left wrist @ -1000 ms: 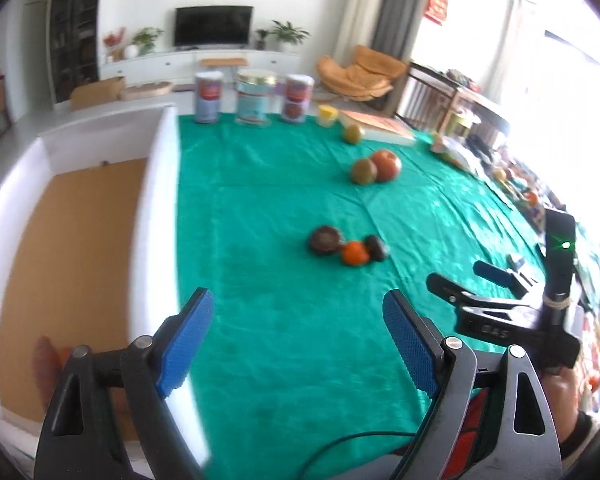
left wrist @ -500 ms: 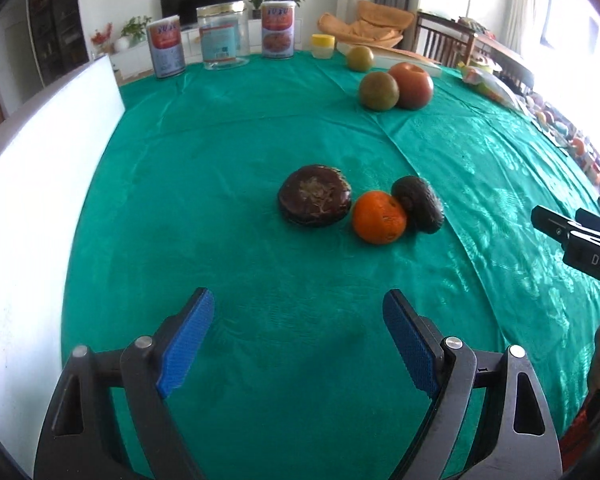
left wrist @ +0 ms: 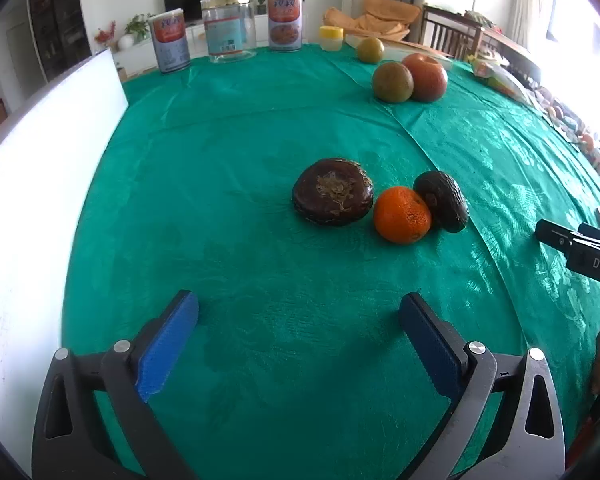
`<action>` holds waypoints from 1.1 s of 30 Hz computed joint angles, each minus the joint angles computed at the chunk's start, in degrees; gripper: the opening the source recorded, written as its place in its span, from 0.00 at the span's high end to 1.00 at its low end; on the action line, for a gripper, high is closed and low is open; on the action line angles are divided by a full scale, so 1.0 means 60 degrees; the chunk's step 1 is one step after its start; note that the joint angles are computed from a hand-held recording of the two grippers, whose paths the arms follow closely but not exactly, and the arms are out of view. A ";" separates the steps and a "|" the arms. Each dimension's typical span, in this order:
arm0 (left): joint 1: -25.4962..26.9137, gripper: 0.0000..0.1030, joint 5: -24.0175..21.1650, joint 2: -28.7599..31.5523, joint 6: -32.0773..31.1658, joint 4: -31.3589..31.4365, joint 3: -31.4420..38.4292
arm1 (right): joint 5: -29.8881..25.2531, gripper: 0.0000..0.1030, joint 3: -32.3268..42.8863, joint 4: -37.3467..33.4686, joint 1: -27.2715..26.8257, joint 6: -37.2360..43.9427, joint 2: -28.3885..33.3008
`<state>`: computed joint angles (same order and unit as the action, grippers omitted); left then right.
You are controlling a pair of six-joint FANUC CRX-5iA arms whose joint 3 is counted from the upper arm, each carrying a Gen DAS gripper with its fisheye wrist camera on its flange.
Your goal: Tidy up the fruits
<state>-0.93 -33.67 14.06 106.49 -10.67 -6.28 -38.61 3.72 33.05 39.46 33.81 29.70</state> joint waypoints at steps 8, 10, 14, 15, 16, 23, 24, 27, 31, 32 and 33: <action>-0.0033 0.01 -0.0058 0.0032 0.0089 -0.0093 0.0062 | 0.0014 0.00 -0.0006 -0.0005 -0.0008 -0.0001 -0.0003; -0.0034 0.01 -0.0058 0.0038 0.0084 -0.0088 0.0068 | 0.0010 0.00 0.0005 -0.0014 -0.0006 -0.0001 0.0001; -0.0035 0.01 -0.0058 0.0041 0.0089 -0.0090 0.0071 | 0.0016 0.00 0.0004 -0.0022 -0.0008 0.0004 0.0000; -0.0035 0.01 -0.0058 0.0041 0.0089 -0.0090 0.0071 | 0.0026 0.00 -0.0003 -0.0031 -0.0008 0.0007 -0.0005; -0.0035 0.01 -0.0058 0.0041 0.0089 -0.0090 0.0071 | 0.0041 0.00 -0.0015 -0.0037 -0.0008 0.0011 -0.0013; -0.0042 0.01 -0.0062 0.0051 0.0104 -0.0104 0.0085 | 0.0048 0.00 -0.0027 -0.0053 -0.0007 0.0072 -0.0020; -0.0042 0.01 -0.0062 0.0051 0.0104 -0.0104 0.0085 | 0.0036 0.00 -0.0019 -0.0052 -0.0005 0.0071 -0.0014; -0.0042 0.01 -0.0060 0.0049 0.0103 -0.0098 0.0081 | 0.0033 0.00 -0.0019 -0.0042 -0.0006 0.0044 -0.0008; -0.0043 0.01 -0.0061 0.0047 0.0110 -0.0105 0.0079 | 0.0021 0.00 -0.0014 -0.0022 -0.0005 0.0031 0.0000; -0.0043 0.01 -0.0061 0.0047 0.0110 -0.0105 0.0079 | 0.0026 0.00 -0.0017 -0.0024 -0.0007 0.0031 -0.0001; -0.0043 0.01 -0.0060 0.0050 0.0108 -0.0103 0.0082 | 0.0028 0.00 -0.0017 -0.0030 -0.0009 0.0038 -0.0003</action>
<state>-1.19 -34.04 14.36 107.14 -11.28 -5.79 -38.44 3.62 32.87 39.41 34.04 29.68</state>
